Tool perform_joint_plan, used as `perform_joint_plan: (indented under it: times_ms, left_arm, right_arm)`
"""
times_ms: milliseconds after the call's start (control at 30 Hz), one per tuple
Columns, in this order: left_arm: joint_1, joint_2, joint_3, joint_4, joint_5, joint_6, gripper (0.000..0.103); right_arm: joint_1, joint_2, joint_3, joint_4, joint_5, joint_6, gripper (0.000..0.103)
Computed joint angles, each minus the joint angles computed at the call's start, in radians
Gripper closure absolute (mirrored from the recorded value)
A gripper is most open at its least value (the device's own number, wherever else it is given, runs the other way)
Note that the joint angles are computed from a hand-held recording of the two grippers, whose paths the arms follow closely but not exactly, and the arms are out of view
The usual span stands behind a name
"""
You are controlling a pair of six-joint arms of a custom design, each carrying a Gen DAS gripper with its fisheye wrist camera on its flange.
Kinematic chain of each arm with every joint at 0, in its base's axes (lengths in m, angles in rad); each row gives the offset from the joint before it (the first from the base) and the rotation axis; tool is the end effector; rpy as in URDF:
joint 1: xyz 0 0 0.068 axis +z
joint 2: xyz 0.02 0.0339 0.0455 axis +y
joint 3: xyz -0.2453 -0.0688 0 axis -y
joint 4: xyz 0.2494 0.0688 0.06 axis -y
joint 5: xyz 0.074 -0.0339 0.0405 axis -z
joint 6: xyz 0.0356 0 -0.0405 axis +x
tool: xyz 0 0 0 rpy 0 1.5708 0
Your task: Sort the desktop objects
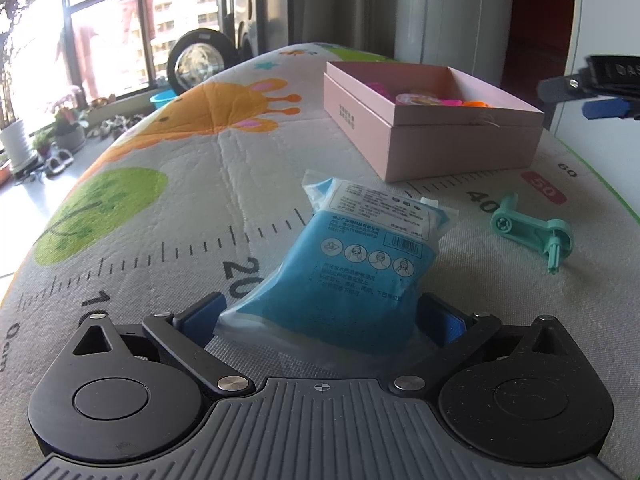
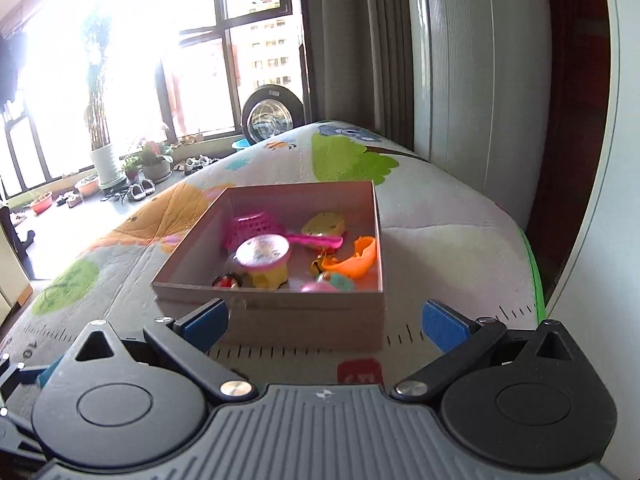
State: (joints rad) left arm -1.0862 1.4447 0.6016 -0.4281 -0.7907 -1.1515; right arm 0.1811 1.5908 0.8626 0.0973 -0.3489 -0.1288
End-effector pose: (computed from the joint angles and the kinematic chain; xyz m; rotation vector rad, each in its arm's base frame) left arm 0.1291 -0.1909 0.1159 -0.2204 2.2996 0.1072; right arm 0.3300 0.0728 0.1742 -0.5290 2.1229 0.4129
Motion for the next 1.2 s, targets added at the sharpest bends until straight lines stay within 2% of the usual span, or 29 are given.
perform_joint_plan:
  times_ms: [133, 267, 333, 433, 533, 600, 667, 700, 767, 833, 967, 1133, 1200]
  left_arm:
    - [0.001, 0.005, 0.004, 0.0, 0.0, 0.0, 0.0]
    - [0.001, 0.009, 0.006, 0.005, 0.001, -0.001, 0.0]
    - [0.002, 0.009, 0.006, 0.009, 0.003, 0.0, 0.0]
    - [0.0, 0.012, 0.008, 0.009, 0.002, -0.004, 0.0]
    - [0.0, 0.013, 0.008, 0.01, 0.003, -0.003, 0.0]
    - [0.001, 0.012, 0.007, 0.01, 0.003, -0.003, 0.0]
    - [0.001, 0.012, 0.007, 0.01, 0.003, -0.003, 0.0]
    - [0.001, 0.012, 0.007, 0.011, 0.003, -0.002, 0.0]
    - [0.002, 0.011, 0.007, 0.01, 0.005, -0.002, 0.0]
    - [0.0, 0.013, 0.009, 0.006, 0.006, -0.004, 0.0]
    - [0.0, 0.018, 0.012, 0.003, 0.005, -0.007, 0.0]
    - [-0.012, 0.041, 0.04, -0.036, -0.002, -0.044, 0.0]
    - [-0.017, 0.023, 0.031, -0.008, 0.016, 0.0, 0.0]
  right_arm:
    - [0.021, 0.242, 0.267, -0.089, 0.022, 0.074, 0.0]
    - [0.044, 0.332, 0.354, -0.12, -0.031, 0.109, 0.0]
    - [0.073, 0.31, 0.313, -0.083, 0.001, 0.12, 0.0]
    - [0.072, 0.255, 0.24, -0.085, -0.103, 0.026, 0.0]
    - [0.099, 0.12, 0.069, -0.001, -0.06, -0.071, 0.001]
    - [0.123, 0.041, -0.031, 0.03, -0.019, -0.139, 0.011]
    - [0.146, -0.016, -0.091, -0.014, 0.001, -0.2, 0.03]
    - [0.152, -0.026, -0.108, -0.036, -0.005, -0.216, 0.035]
    - [0.165, -0.028, -0.123, -0.086, -0.003, -0.235, 0.056]
    - [0.182, -0.035, -0.149, -0.098, 0.018, -0.234, 0.067]
    - [0.178, -0.07, -0.223, -0.066, 0.01, -0.19, 0.068]
    - [0.165, -0.124, -0.342, 0.061, 0.023, -0.154, 0.068]
    - [0.163, -0.137, -0.383, 0.118, 0.029, -0.158, 0.066]
